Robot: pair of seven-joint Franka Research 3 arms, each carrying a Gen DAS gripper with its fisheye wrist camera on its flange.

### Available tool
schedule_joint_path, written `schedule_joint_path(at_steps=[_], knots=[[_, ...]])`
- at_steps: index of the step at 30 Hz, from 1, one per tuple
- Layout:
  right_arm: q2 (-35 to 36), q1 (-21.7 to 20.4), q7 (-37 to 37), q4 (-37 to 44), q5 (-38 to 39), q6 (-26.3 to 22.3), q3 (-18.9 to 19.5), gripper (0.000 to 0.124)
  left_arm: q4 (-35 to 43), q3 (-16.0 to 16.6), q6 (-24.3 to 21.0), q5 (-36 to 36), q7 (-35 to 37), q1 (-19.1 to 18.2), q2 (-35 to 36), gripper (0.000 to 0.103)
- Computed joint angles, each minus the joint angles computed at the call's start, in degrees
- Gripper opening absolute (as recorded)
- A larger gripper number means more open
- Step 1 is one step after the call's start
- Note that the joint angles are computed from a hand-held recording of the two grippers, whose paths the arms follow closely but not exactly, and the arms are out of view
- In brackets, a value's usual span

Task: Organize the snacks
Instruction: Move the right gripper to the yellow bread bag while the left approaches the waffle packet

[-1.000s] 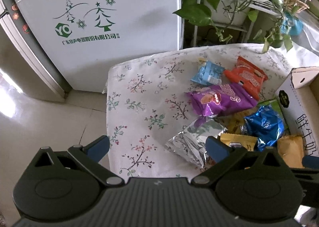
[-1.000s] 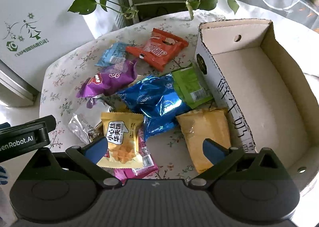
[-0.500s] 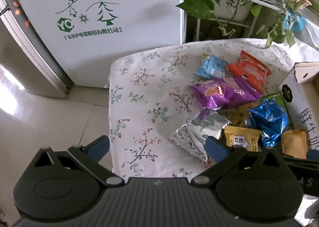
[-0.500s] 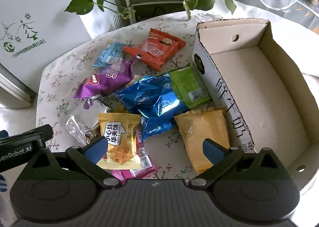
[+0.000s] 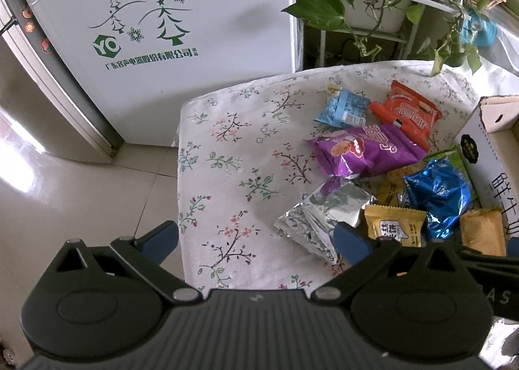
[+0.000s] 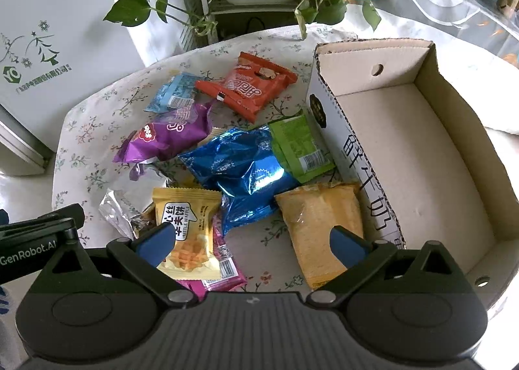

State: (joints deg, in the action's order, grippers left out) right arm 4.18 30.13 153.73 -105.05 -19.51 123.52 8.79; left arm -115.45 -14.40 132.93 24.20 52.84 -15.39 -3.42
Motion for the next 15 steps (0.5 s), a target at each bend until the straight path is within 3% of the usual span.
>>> schedule_joint_path(at_steps=[15], knots=[[-1.11, -0.39, -0.63, -1.69, -0.59, 1.36, 0.12, 0.103, -0.73, -0.36, 0.42, 1.46, -0.83, -0.44, -0.56, 0.1]])
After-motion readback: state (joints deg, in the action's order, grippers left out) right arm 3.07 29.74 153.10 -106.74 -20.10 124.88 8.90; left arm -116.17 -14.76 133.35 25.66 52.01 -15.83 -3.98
